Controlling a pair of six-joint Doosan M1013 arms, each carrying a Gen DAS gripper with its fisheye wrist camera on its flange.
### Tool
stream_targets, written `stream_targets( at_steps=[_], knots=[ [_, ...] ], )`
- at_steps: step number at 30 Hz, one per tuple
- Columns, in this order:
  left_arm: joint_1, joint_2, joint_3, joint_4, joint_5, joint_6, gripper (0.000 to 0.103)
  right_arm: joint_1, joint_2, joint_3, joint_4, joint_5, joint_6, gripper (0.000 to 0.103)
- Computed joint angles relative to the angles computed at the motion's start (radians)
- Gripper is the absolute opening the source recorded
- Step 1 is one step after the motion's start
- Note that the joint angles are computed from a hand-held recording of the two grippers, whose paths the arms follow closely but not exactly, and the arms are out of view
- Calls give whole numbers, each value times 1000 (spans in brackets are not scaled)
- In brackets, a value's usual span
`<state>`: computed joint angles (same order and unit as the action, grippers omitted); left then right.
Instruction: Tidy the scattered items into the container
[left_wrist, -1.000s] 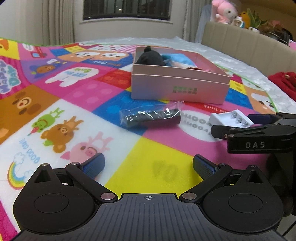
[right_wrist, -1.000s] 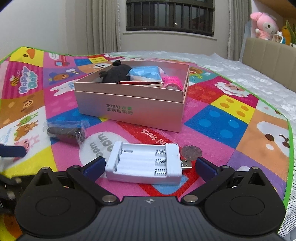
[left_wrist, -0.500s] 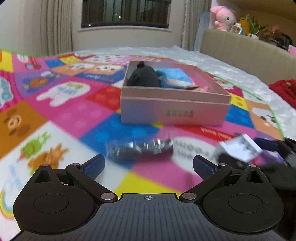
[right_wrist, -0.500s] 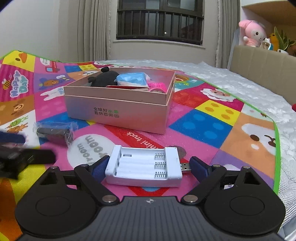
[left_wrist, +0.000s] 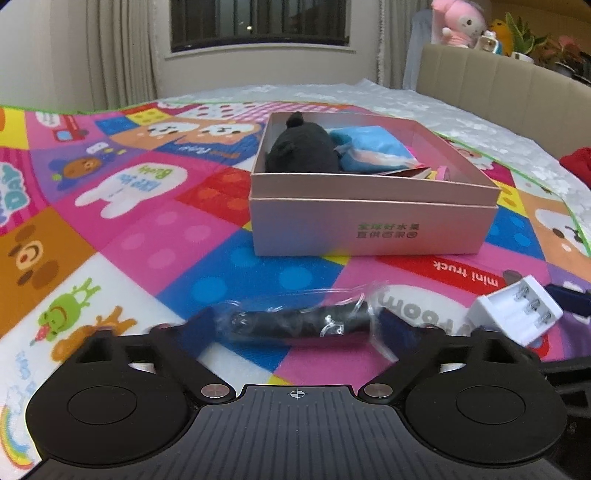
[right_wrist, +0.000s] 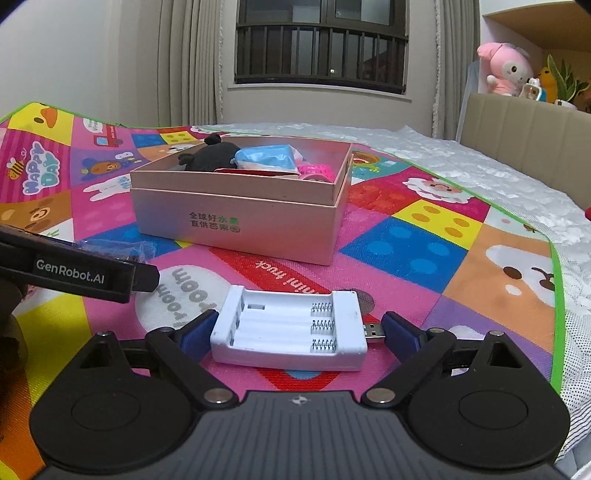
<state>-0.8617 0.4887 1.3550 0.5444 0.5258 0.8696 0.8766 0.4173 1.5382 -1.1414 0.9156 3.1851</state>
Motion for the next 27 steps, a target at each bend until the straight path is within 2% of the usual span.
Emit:
stream_targets(
  at_steps=[6, 11, 15, 18, 21, 22, 23, 27],
  knots=[
    [6, -53, 69, -50, -42, 49, 91, 11, -6, -6, -2, 25, -41, 92],
    [1, -122, 159, -108, -126, 123, 91, 35, -42, 12, 46, 21, -123, 91],
    [-2, -148, 185, -118, -201, 184, 91, 55, -62, 5, 76, 68, -169, 91],
    [10, -149, 170, -141, -256, 222, 91, 74, -77, -6, 45, 110, -180, 91],
    [20, -134, 132, -121, -293, 226, 91, 103, -89, -12, -39, 154, -170, 91],
    [24, -126, 113, -147, -300, 265, 91, 110, -94, -11, -63, 160, -157, 91],
    [28, -115, 90, -188, -302, 319, 91, 115, -100, -9, -81, 160, -140, 91],
    [33, -52, -23, -231, -272, 361, 91, 120, -112, -3, -103, 136, -85, 91]
  ],
)
